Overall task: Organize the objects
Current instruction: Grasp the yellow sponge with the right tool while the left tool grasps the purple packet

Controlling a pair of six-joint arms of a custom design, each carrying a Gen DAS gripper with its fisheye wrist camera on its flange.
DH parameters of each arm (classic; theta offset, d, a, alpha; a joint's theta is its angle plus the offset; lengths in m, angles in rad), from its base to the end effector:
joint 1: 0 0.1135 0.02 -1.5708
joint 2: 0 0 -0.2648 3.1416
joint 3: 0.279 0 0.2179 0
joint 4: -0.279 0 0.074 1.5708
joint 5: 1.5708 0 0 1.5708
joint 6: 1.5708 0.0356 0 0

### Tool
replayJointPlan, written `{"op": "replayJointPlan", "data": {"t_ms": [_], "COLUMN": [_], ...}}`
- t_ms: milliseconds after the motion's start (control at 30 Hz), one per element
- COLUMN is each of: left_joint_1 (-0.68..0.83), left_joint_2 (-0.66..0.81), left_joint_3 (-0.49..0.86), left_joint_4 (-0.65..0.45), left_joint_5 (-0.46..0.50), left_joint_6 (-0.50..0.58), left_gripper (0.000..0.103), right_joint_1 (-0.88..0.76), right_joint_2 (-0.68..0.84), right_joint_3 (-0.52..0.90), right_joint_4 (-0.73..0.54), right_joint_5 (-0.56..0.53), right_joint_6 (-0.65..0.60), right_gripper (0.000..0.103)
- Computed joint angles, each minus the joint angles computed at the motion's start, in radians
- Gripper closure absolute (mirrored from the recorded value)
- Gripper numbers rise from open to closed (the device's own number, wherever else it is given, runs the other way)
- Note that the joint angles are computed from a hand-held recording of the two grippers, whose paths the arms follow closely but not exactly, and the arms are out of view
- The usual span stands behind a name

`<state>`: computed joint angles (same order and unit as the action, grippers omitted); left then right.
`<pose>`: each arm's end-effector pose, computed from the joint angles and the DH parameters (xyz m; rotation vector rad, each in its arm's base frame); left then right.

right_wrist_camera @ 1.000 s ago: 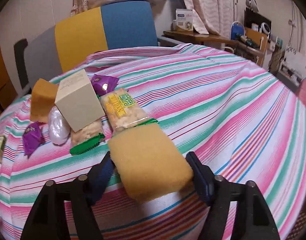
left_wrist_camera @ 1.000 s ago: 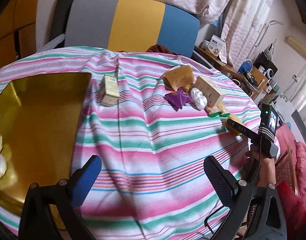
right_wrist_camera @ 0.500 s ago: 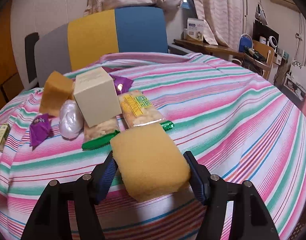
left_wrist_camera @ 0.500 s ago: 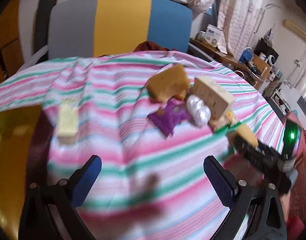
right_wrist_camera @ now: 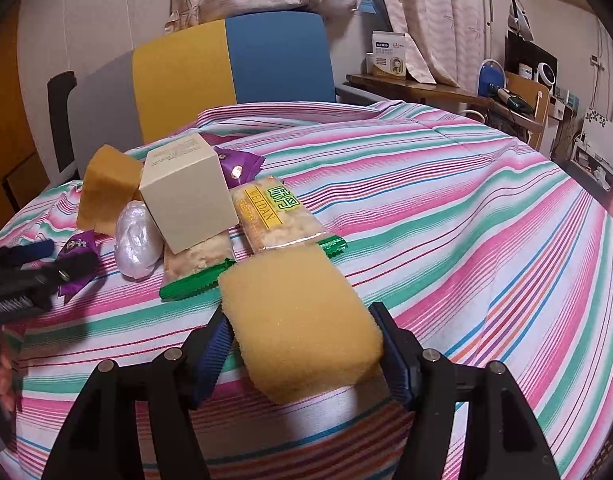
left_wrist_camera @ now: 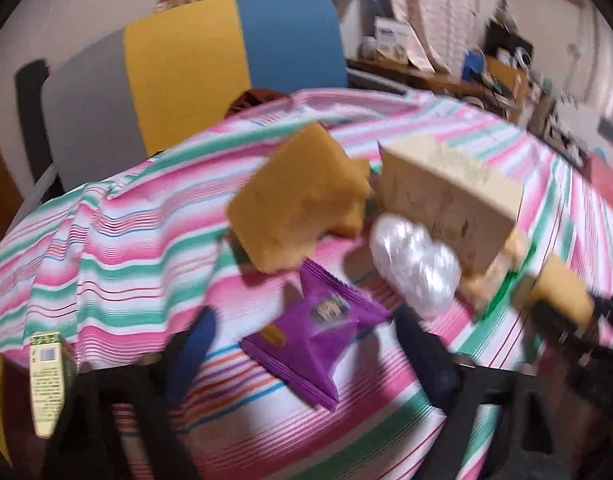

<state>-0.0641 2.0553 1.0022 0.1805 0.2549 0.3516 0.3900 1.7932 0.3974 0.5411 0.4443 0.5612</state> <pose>0.3675 -0.0326 0.1124 0.6076 2.3358 -0.1801 0.2312 0.0785 0.0959 0.3925 2.2877 -0.0682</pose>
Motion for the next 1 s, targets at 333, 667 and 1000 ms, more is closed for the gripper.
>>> {"op": "replayJointPlan", "data": {"t_ms": [333,667,1000], "left_joint_1": [0.034,0.179,0.35], "left_joint_2": [-0.023,-0.189,-0.256], "left_joint_3": [-0.11,-0.431,-0.495], "left_joint_4": [0.126,0.362,0.274], "left_joint_5": [0.013,0.127,0.241], "left_joint_6": [0.002,-0.084,-0.086], "left_gripper": [0.051,0.051,0.051], "right_joint_1": [0.003,0.067,0.112], "right_joint_2": [0.007,-0.025,-0.032], "right_joint_3": [0.01,0.0,0.019], "right_joint_4": [-0.006,-0.027,-0.044], "right_joint_5": [0.011,0.132,0.209], "right_joint_6": [-0.001,0.021,-0.018], "right_gripper": [0.035,0.037,0.037]}}
